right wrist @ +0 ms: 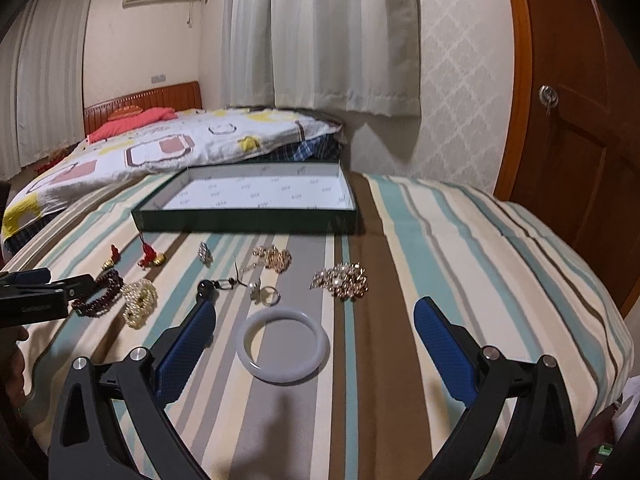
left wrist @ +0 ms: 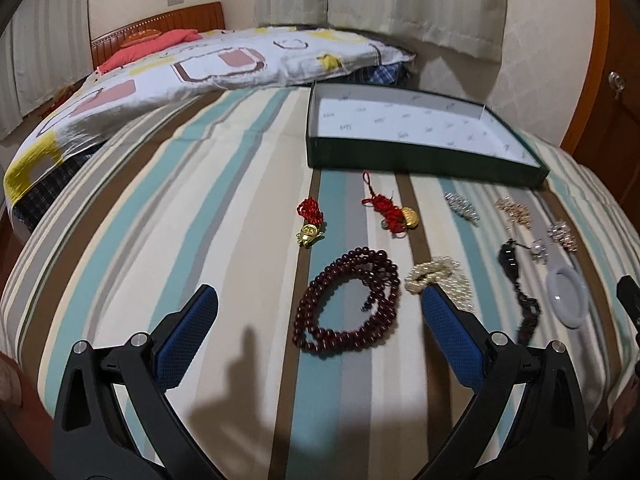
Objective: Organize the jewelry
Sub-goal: 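Grasp the dark red bead bracelet with the left tool while the right grasps the white bangle, then lower the bead bracelet into the green box with the left tool while the right places the bangle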
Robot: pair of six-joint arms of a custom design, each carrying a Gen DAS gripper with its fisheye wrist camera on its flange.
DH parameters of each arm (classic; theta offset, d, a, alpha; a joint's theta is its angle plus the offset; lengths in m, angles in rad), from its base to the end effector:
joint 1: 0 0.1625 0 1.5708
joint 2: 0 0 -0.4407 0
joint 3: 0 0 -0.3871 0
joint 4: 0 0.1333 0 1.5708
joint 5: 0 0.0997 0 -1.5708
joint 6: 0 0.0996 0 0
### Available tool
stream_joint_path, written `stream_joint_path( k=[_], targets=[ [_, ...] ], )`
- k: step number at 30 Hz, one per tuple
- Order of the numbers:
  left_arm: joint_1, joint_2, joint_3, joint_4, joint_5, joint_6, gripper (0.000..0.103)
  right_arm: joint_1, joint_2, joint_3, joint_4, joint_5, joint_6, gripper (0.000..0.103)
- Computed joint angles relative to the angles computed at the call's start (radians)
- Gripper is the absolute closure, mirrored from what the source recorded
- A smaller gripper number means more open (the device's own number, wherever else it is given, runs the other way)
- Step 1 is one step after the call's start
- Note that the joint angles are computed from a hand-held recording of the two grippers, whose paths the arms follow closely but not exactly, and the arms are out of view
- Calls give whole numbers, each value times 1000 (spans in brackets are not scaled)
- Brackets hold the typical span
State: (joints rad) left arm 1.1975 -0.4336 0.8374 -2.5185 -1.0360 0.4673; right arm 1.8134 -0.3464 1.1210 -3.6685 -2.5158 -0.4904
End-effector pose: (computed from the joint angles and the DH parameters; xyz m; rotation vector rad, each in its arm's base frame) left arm -0.1516 -0.8917 0.1738 0.8485 2.3681 -0.6664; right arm 0.2365 -0.7369 0.1237 -0.0232 -1.8918 1.2471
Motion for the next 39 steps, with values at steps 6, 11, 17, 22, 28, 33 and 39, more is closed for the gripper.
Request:
stream_joint_path(
  k=[6,11,17,22,28,33,39],
  targets=[
    [5,48,-84,87,13,-2,4,-18,-2,-10,100,2,65,6],
    [13,72,-126,140,32,-7,4,-30,-6,-14,174,4,115,6],
    [13,73,-127,139,27,4,5,-40,-5,-33,286,-1,162,6],
    [9,60,-99,114,-1,40,28,-45,3,-56,358,-20,181,6],
    [8,40,-53,78,-35,65,48,-55,-27,-18,444,4,263,7],
    [9,24,-21,61,-67,87,67,-54,-43,15,422,45,262,34],
    [7,23,-12,48,-70,94,81,-53,-44,17,418,48,263,34]
  ],
)
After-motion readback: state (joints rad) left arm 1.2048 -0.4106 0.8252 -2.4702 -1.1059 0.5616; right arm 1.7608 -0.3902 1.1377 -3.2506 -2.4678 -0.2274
